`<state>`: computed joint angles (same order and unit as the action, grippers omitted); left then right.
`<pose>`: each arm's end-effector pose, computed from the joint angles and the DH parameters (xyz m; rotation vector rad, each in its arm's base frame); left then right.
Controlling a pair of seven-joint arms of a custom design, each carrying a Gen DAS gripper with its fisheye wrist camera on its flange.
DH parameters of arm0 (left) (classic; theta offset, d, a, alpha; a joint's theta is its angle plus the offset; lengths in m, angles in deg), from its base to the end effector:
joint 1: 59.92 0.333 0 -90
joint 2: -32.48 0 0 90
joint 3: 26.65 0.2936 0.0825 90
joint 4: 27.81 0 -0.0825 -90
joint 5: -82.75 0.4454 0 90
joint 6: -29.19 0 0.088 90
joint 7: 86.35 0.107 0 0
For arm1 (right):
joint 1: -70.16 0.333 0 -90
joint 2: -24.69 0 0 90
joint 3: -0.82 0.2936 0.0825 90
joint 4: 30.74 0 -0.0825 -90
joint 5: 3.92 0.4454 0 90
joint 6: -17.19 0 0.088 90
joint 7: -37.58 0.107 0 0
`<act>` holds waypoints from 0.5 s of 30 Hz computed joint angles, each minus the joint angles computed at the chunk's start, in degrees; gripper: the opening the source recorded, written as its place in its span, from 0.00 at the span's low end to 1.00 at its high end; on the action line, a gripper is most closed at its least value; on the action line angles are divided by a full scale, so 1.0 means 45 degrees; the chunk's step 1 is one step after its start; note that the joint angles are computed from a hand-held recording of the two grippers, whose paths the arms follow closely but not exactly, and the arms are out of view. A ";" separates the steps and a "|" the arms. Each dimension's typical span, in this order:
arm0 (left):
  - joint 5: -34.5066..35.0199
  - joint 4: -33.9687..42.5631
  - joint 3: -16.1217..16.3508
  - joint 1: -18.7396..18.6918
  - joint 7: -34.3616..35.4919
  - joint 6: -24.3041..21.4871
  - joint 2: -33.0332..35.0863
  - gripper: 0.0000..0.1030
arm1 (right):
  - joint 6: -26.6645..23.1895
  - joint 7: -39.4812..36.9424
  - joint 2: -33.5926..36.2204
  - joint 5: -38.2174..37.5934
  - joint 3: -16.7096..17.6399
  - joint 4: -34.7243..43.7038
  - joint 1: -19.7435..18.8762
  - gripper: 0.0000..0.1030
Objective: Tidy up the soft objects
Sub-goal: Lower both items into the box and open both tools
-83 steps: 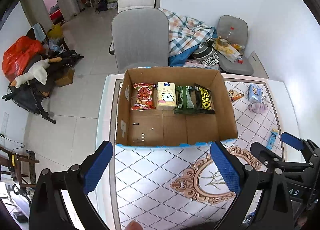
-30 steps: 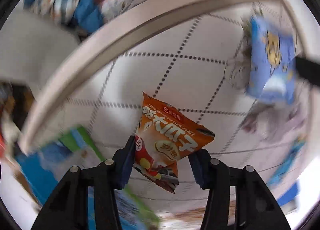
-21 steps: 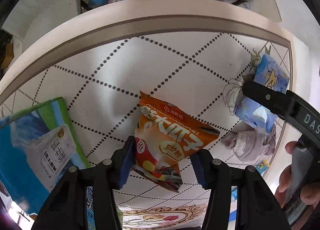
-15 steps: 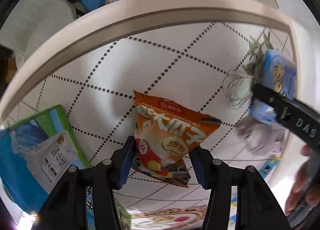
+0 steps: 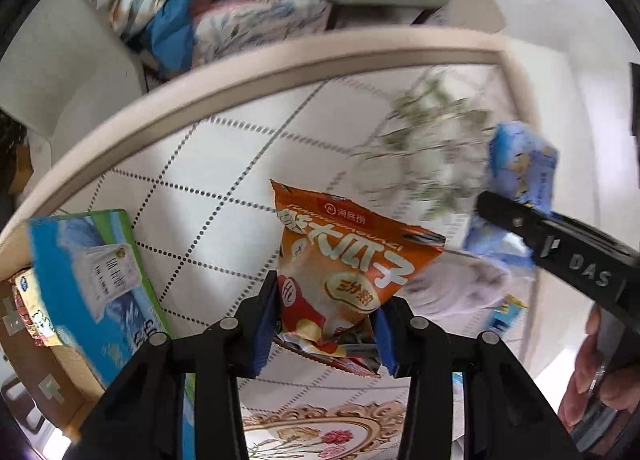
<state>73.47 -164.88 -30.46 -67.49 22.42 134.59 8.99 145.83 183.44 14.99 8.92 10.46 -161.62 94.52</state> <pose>0.4606 -0.1054 0.4144 1.5504 -2.5111 0.0021 0.4584 0.3169 0.3807 -1.5180 2.5914 0.2338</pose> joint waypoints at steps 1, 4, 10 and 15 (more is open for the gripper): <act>-0.0144 -0.0110 0.0134 -0.0145 -0.0011 -0.0073 -0.0457 0.38 | 0.0036 0.0104 -0.0349 -0.0014 0.0024 -0.0155 0.0015 0.44; -0.0487 0.0040 0.0354 -0.0047 0.0388 -0.0370 -0.1423 0.38 | -0.0102 0.0519 -0.1358 -0.0203 0.0205 -0.0455 0.0055 0.44; -0.0984 0.0301 0.1437 0.0306 0.1674 -0.1175 -0.3040 0.38 | -0.0648 0.1322 -0.2879 -0.0627 0.0929 -0.0212 0.0455 0.44; -0.1446 0.0408 0.2367 0.0833 0.2306 -0.2595 -0.4220 0.38 | -0.1072 0.2322 -0.3317 -0.0868 0.1739 0.0676 0.1053 0.44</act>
